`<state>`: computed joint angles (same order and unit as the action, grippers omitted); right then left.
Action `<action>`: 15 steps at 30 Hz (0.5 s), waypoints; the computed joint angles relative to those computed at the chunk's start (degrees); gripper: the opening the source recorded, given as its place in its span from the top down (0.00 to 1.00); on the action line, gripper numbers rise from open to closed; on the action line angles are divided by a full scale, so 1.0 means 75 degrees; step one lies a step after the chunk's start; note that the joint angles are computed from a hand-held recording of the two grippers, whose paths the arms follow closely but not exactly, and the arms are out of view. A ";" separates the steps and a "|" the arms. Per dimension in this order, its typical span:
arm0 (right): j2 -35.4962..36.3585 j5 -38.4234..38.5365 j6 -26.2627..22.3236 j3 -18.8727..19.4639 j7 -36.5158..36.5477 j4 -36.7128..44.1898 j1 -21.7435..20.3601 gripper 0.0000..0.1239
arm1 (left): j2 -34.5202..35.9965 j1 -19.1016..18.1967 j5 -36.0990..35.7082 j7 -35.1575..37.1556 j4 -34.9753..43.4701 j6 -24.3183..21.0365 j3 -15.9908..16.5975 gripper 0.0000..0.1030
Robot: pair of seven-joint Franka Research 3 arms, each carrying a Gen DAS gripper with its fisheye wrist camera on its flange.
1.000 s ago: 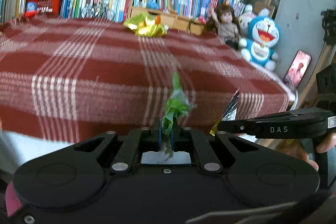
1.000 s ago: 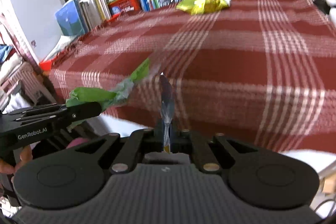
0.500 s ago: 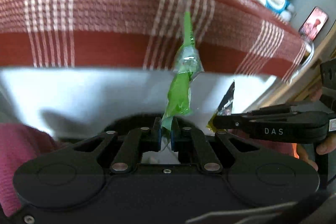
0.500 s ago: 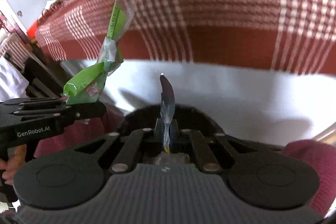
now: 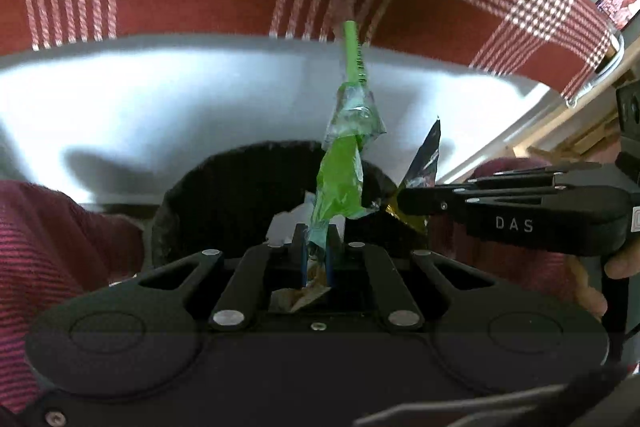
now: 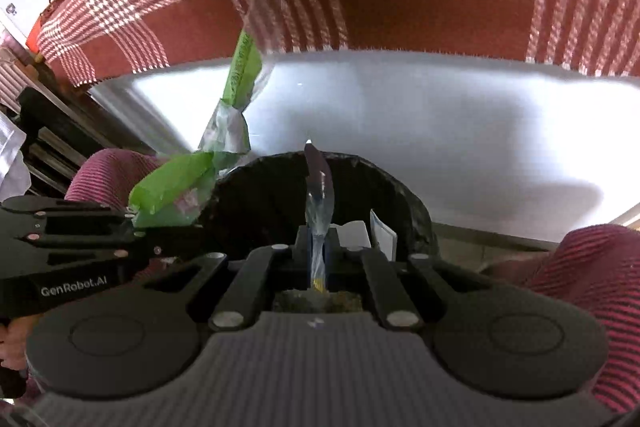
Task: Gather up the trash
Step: 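Open both grippers to drop the wrapper and foil into the bin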
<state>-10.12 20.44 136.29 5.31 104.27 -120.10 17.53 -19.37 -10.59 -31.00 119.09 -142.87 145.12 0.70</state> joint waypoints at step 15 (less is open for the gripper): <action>0.0170 0.0168 -0.0058 -0.0016 -0.0020 -0.0037 0.0044 0.88 | 0.0446 0.0220 0.0204 -0.0348 0.0325 -0.0609 -0.0236 0.89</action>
